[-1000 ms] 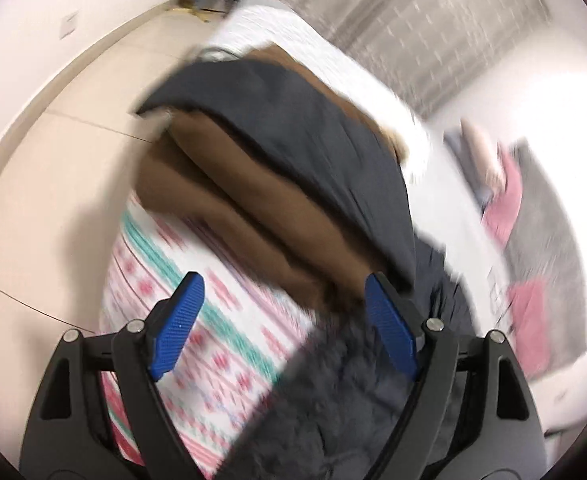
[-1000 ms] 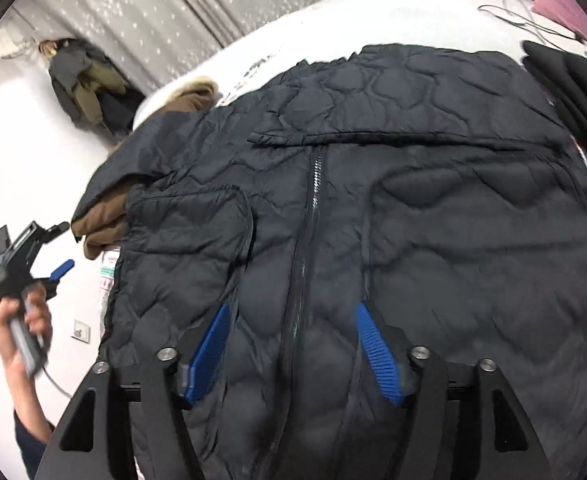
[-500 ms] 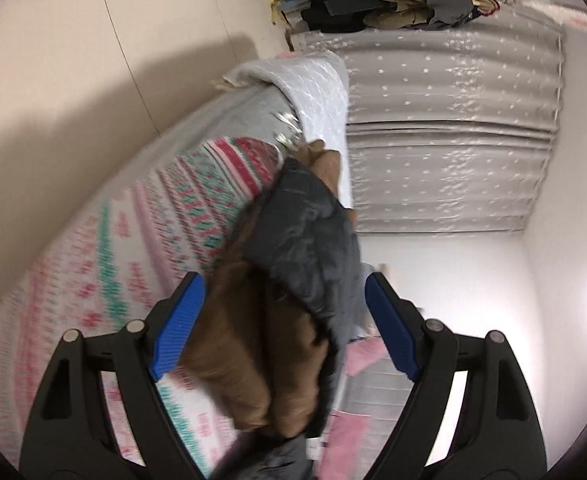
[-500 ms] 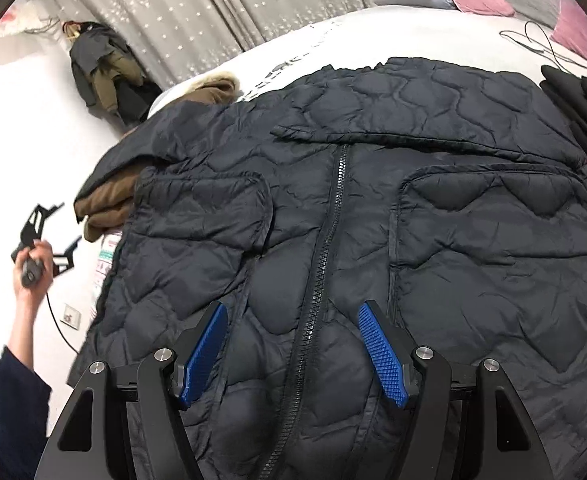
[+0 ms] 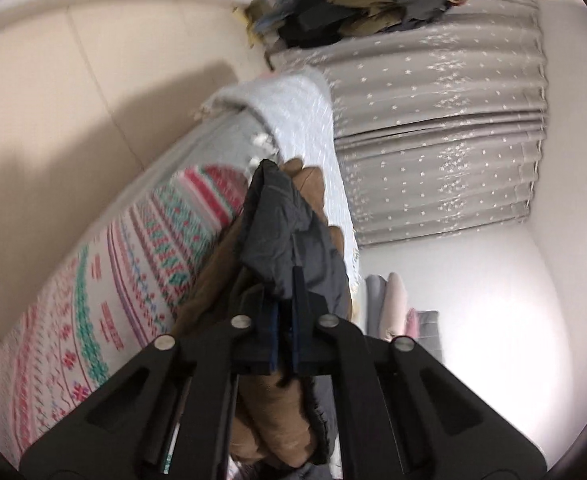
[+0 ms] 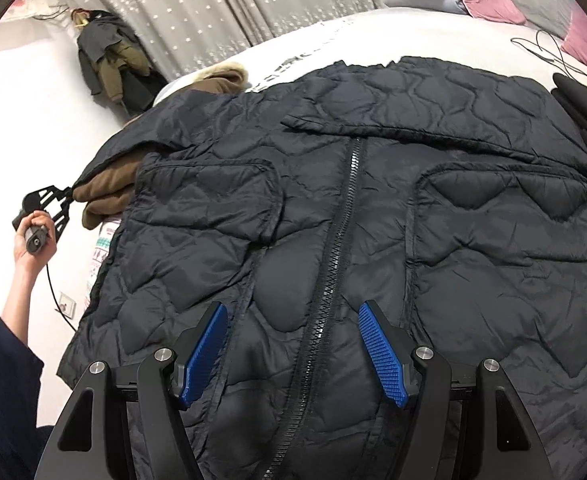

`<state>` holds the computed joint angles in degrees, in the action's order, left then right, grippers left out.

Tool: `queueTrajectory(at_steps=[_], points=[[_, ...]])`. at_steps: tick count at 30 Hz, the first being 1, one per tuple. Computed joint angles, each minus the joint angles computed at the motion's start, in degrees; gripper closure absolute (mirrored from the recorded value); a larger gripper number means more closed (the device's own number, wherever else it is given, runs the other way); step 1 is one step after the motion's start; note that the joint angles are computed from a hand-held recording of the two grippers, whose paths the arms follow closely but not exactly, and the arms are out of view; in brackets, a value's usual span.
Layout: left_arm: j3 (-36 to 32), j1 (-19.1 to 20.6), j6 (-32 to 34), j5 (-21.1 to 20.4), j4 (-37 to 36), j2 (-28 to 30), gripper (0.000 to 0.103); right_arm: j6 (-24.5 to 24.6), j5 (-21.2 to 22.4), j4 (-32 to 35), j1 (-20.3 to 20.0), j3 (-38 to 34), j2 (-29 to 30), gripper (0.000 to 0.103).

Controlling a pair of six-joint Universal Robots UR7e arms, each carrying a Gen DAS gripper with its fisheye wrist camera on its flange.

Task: Fold large clothes

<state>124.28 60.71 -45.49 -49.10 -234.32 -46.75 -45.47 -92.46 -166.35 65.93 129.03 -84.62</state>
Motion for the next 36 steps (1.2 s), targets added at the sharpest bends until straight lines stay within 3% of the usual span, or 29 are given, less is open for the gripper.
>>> queueTrajectory(at_steps=[6,16,23,27,36], points=[[-3.4,-5.9,10.3,10.8,10.1,-3.1,0.099,-0.3,2.8,1.2,-0.6,0.1,-1.4,0.034],[-12.2,-14.5,26.6,18.5,15.3,-2.6,0.100,3.0,6.4,2.8,-1.8,-1.3,-3.6,0.034],[-23.3,-19.0,39.7,17.2,20.5,3.4,0.100,8.1,10.7,6.8,-4.2,-4.4,-5.1,0.034],[-31.6,-21.6,46.3,13.8,25.2,9.5,0.099,10.7,12.3,6.4,-5.7,-6.2,-5.7,0.034],[-45.8,-23.4,43.3,4.0,38.7,22.3,0.099,17.3,17.0,8.1,-10.1,-10.2,-7.2,0.034]])
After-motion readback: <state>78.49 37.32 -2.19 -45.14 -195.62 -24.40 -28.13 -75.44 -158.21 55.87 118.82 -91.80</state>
